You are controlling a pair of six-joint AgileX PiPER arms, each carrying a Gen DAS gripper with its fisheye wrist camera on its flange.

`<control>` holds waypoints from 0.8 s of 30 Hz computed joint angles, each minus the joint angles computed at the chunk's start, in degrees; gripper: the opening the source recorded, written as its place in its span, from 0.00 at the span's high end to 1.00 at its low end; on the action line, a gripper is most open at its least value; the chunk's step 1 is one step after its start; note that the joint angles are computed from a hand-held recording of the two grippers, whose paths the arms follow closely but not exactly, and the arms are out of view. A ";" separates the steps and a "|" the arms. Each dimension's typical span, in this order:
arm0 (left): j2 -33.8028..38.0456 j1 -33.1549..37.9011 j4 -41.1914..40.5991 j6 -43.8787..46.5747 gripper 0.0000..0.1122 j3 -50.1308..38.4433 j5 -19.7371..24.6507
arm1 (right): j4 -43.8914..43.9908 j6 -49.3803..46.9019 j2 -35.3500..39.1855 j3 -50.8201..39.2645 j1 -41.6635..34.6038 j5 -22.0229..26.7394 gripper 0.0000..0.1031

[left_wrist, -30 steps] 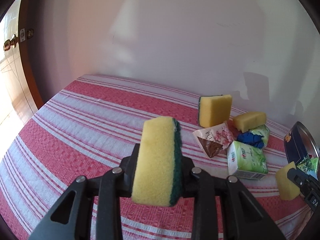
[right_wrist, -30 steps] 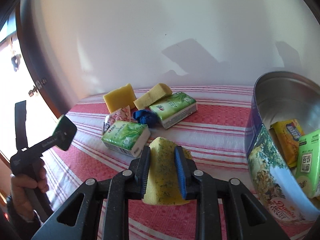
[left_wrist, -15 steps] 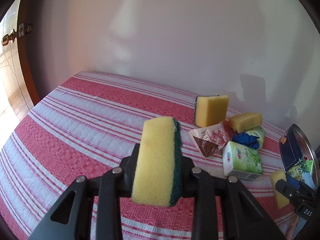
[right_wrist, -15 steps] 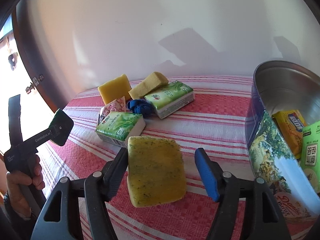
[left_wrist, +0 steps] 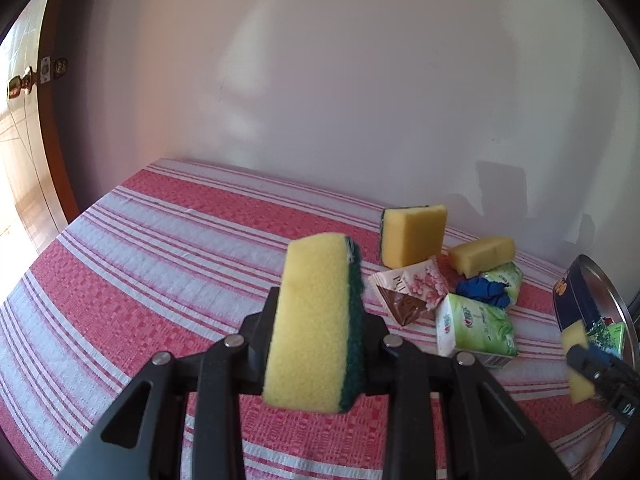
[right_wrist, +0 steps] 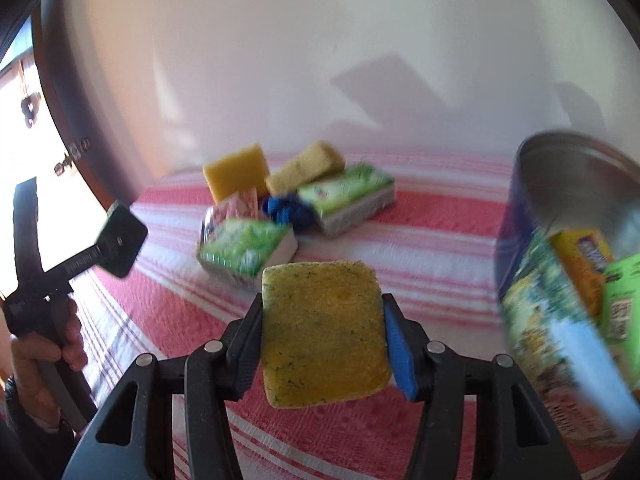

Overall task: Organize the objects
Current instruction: 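Lift the green-backed sponge with the left gripper while the right lifts the speckled sponge, then carry the green-backed sponge with the left gripper while the right carries the speckled sponge over the tin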

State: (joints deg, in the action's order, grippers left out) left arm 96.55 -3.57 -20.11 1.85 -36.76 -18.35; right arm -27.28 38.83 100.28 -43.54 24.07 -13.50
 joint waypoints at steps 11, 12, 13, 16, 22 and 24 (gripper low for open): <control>-1.24 -17.24 -31.53 24.19 0.74 1.42 -12.96 | 32.20 -30.50 -11.56 13.10 -1.31 -17.39 0.45; -0.93 -19.25 -34.30 26.54 0.74 0.84 -13.82 | 33.50 -31.82 -12.05 13.77 -1.42 -18.03 0.45; -0.71 -21.04 -36.29 28.08 0.74 0.29 -14.36 | 34.47 -32.72 -12.60 14.43 -1.79 -18.62 0.45; -0.09 -25.64 -41.34 31.17 0.74 -1.49 -15.71 | 32.88 -31.35 -13.83 15.31 -3.70 -18.59 0.45; 2.70 -33.46 -51.86 38.99 0.74 -6.91 -19.01 | 27.25 -28.97 -17.44 18.53 -9.38 -20.15 0.45; 3.38 -35.07 -53.45 39.59 0.74 -8.24 -19.49 | 24.36 -28.27 -19.09 20.04 -12.24 -21.08 0.45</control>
